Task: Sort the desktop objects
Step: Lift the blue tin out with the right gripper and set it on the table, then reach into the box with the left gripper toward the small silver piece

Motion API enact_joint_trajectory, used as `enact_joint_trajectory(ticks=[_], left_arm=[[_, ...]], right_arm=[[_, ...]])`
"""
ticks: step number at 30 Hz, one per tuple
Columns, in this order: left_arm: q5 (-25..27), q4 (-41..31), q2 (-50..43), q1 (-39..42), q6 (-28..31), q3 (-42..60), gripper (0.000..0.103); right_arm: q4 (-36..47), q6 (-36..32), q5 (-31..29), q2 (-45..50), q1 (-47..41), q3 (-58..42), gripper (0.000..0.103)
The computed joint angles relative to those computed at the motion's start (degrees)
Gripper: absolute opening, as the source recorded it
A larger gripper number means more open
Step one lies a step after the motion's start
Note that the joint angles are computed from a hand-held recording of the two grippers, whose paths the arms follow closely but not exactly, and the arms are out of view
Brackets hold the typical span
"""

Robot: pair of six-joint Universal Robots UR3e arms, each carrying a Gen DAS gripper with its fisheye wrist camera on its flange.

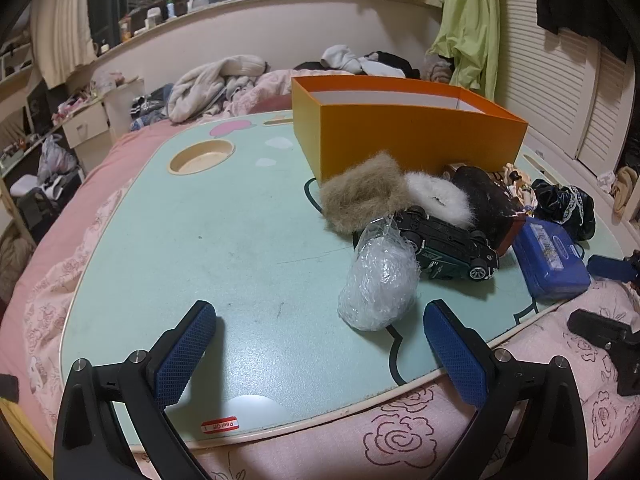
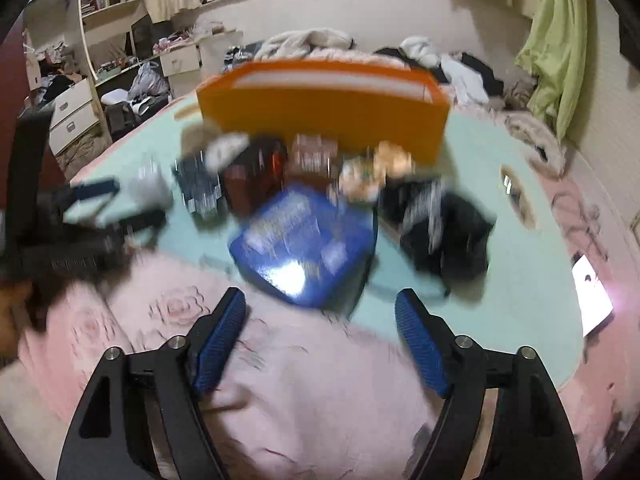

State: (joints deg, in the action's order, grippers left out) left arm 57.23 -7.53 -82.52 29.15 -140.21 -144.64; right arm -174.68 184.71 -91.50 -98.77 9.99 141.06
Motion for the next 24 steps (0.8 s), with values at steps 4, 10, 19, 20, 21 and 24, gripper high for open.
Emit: enact_joint_trajectory(ticks=[4,10,19,20,21,24], left_arm=[[0.27,0.28,-0.13,-0.20,-0.32,-0.07,0.103],[1.96,0.16,1.65,-1.13,-3.03,0.58,0.103],[-6.25,-28.57,3.00,-9.28,-12.28,28.61,0.103],[-3.32,-28.18,-0.08,-12.85,-15.47,32.91,0.103],[0.57,-28.68,-3.92,-16.83,-18.48,38.12,0.103],[12.78,-30.38,-15.68,-27.23,-25.79,52.23,0.103]], right_arm=[[3.02,-0.26,-1.63,1.81,-0.19,-3.08,0.100],[1.78,-1.56,-0.68,1.26,-1.87,-1.62,0.102],[1.60,-1.36,-0.92,0.75,-1.60,-0.97,0.102],[1.74,-1.37,-0.94,0.69,-1.57,-1.03,0.102],[1.79,-1.37,-0.93,0.64,-1.58,-1.03,0.102],[1.84,-1.40,-0.90,0.53,-1.60,-0.99,0.102]])
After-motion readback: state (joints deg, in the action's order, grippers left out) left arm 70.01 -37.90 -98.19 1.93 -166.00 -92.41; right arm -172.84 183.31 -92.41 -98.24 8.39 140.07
